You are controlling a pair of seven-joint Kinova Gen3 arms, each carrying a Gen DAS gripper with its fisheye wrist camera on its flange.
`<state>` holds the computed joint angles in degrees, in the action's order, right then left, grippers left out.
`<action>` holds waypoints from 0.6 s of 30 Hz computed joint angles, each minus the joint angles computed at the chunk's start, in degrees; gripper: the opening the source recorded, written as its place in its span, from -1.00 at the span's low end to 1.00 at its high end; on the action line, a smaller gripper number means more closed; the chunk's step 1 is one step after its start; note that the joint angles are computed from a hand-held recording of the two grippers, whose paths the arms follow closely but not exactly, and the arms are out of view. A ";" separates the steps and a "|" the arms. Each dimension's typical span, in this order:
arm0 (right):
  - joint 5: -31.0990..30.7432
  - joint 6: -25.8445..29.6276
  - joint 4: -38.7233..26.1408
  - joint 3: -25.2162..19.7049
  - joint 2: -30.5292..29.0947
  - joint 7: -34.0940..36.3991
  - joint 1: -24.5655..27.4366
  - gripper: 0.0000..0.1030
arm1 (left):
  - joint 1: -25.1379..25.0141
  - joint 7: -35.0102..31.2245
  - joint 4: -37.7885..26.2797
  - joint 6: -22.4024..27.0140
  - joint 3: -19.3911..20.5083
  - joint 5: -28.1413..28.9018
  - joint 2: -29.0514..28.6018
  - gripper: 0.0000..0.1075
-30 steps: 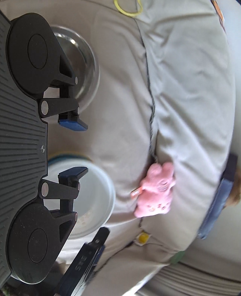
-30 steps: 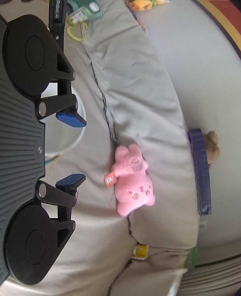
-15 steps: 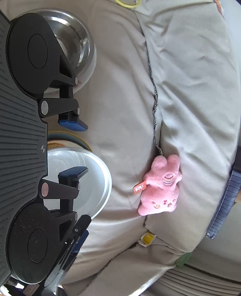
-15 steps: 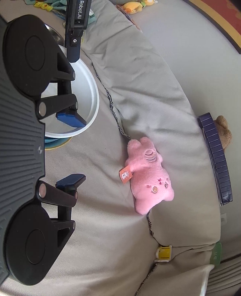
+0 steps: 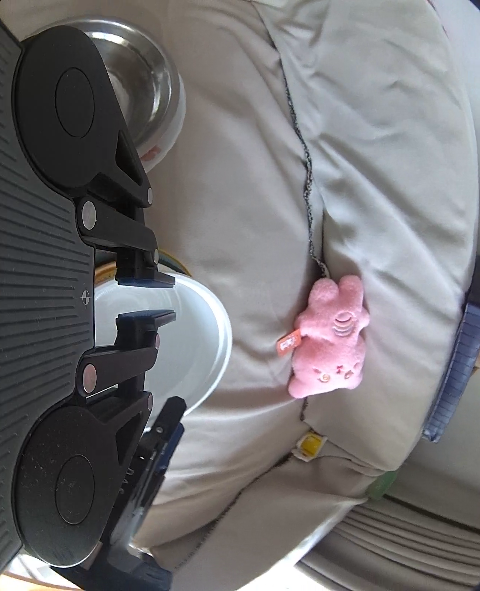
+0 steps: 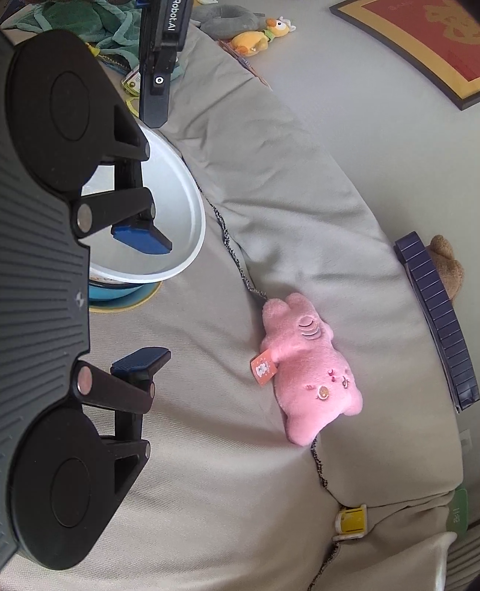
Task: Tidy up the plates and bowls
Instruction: 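Grasp the rim of the white-blue-yellow bowl stack with both grippers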
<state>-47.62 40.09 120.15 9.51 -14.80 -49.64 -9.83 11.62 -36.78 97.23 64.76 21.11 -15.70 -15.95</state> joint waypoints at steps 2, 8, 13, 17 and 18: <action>1.96 -0.55 0.00 -1.29 0.25 -2.06 0.53 0.09 | 0.30 -0.71 -0.05 1.10 0.65 -1.06 0.97 -0.76; 3.64 -0.28 -0.07 -1.85 0.59 -3.51 0.06 0.10 | 2.00 -2.24 0.48 1.51 -0.15 -0.60 2.30 -0.76; 1.82 5.71 -1.71 0.29 3.35 -2.42 0.53 0.11 | 3.53 1.88 -1.59 5.53 2.35 -5.61 5.38 -0.76; 1.46 10.76 -3.20 -0.73 6.43 -3.46 3.50 0.13 | 6.10 3.08 -2.37 5.83 1.14 -6.88 6.13 -0.76; 2.07 11.01 -3.35 -1.72 6.92 -4.50 4.16 0.13 | 6.55 3.20 -2.84 6.28 1.00 -6.94 6.36 -0.76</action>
